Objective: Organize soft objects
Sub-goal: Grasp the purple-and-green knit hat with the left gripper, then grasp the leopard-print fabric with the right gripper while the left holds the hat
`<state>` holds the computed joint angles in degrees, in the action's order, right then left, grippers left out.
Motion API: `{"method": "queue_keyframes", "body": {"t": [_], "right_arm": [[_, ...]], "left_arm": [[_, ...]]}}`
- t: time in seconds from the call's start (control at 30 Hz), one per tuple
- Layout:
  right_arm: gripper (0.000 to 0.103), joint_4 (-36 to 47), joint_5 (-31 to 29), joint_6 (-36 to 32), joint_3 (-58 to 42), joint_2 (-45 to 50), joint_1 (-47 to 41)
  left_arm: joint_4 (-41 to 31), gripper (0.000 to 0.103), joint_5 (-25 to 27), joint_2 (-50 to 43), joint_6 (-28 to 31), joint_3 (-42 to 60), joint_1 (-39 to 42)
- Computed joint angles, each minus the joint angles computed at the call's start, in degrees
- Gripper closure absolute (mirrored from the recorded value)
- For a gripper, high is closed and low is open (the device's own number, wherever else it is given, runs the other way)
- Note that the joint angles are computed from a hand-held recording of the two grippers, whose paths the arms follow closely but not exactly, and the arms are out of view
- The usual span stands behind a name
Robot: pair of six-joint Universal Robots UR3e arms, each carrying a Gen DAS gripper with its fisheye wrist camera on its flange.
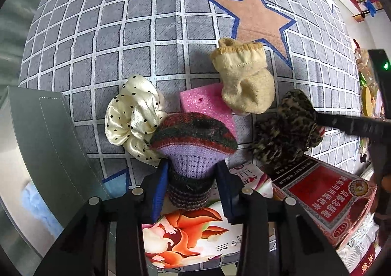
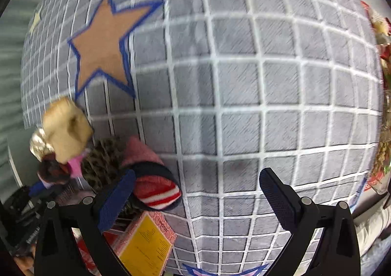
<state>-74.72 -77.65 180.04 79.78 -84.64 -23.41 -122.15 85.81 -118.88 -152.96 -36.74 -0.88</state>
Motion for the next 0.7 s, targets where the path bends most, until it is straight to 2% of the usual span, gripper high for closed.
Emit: {"method": "queue_keyframes", "body": {"t": [0.13, 0.2, 0.27, 0.37, 0.43, 0.47, 0.5, 0.6, 0.7], "right_arm": [[0.001, -1.7, 2.7, -1.2, 3.9, -1.1, 2.1], [0.001, -2.8, 2.2, -1.4, 6.1, -1.8, 1.8], [0.001, -4.9, -2.7, 0.4, 8.7, -3.7, 1.3], [0.001, -5.8, -8.8, 0.3, 13.0, -8.3, -4.2], [0.001, -6.8, -15.0, -0.4, 15.7, -11.7, -7.8], [0.001, -6.6, -15.9, -1.0, 16.6, -13.2, -9.9], [0.001, -5.8, -15.2, -2.0, 17.3, -15.0, -12.8], [0.001, -0.1, -3.2, -9.6, 18.0, -20.6, -21.4], [0.001, 2.2, 5.3, -14.4, 14.4, -18.0, -16.4]], "left_arm": [[1.0, 0.061, 0.4, -1.4, -2.7, 0.7, -3.1], [1.3, 0.061, 0.3, -2.3, -4.2, 1.4, -4.5], [1.2, 0.061, 0.1, -4.3, -5.8, 3.7, -6.0], [0.8, 0.061, -0.2, -5.1, -6.4, 4.8, -6.3], [2.2, 0.061, -0.2, -3.5, -5.4, 1.8, -5.3], [2.4, 0.061, -0.2, -3.1, -5.3, 1.3, -5.2], [2.8, 0.061, -0.1, -2.7, -4.9, 0.6, -5.0], [3.2, 0.061, 0.3, -2.2, -4.9, -0.3, -5.3], [3.7, 0.061, 0.7, -2.2, -5.5, -0.5, -6.3]]}}
